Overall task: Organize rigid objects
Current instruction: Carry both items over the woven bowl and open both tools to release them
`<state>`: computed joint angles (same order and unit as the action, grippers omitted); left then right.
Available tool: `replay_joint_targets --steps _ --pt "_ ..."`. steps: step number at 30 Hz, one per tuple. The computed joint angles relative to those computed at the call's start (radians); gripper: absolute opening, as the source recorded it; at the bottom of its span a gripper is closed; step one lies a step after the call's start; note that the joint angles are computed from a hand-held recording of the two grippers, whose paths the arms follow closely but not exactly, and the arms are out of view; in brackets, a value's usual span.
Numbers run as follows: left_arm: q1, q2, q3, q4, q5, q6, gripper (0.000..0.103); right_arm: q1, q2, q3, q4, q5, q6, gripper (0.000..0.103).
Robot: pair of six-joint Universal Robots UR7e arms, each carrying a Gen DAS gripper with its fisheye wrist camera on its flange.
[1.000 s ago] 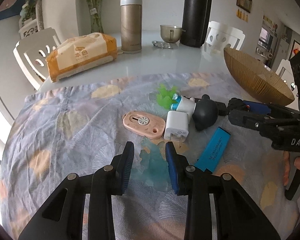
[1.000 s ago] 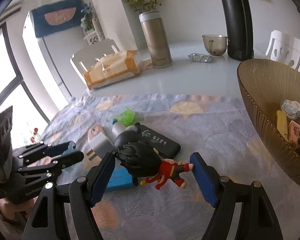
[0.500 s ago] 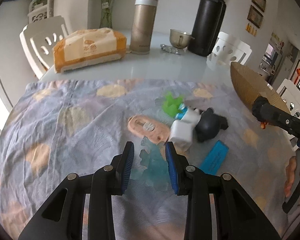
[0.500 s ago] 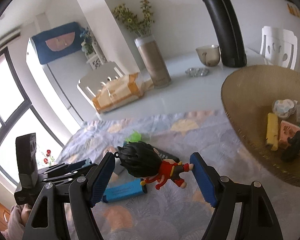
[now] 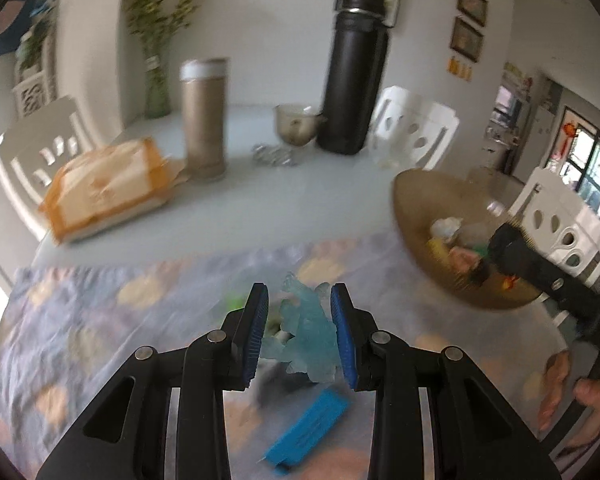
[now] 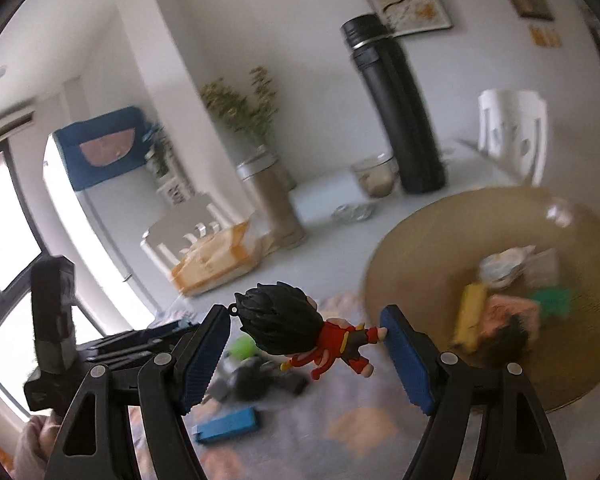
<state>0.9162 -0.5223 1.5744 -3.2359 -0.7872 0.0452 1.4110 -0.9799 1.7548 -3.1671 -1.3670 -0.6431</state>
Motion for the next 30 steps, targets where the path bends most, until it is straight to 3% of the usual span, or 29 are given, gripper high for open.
replay_joint_targets --steps 9,15,22,30 --pt "-0.022 0.152 -0.264 0.12 -0.12 0.054 0.029 -0.051 -0.022 -0.056 -0.091 -0.058 0.13 0.076" --pt "-0.029 0.249 -0.421 0.22 -0.176 0.068 0.029 -0.071 -0.026 -0.087 -0.086 -0.088 0.191 0.076" --pt "-0.032 0.321 -0.532 0.293 -0.203 0.081 0.029 -0.076 -0.024 -0.11 -0.084 -0.144 0.209 0.076" --pt "-0.022 0.349 -0.562 0.3 -0.205 0.07 0.029 -0.087 -0.024 -0.129 -0.062 -0.171 0.248 0.076"
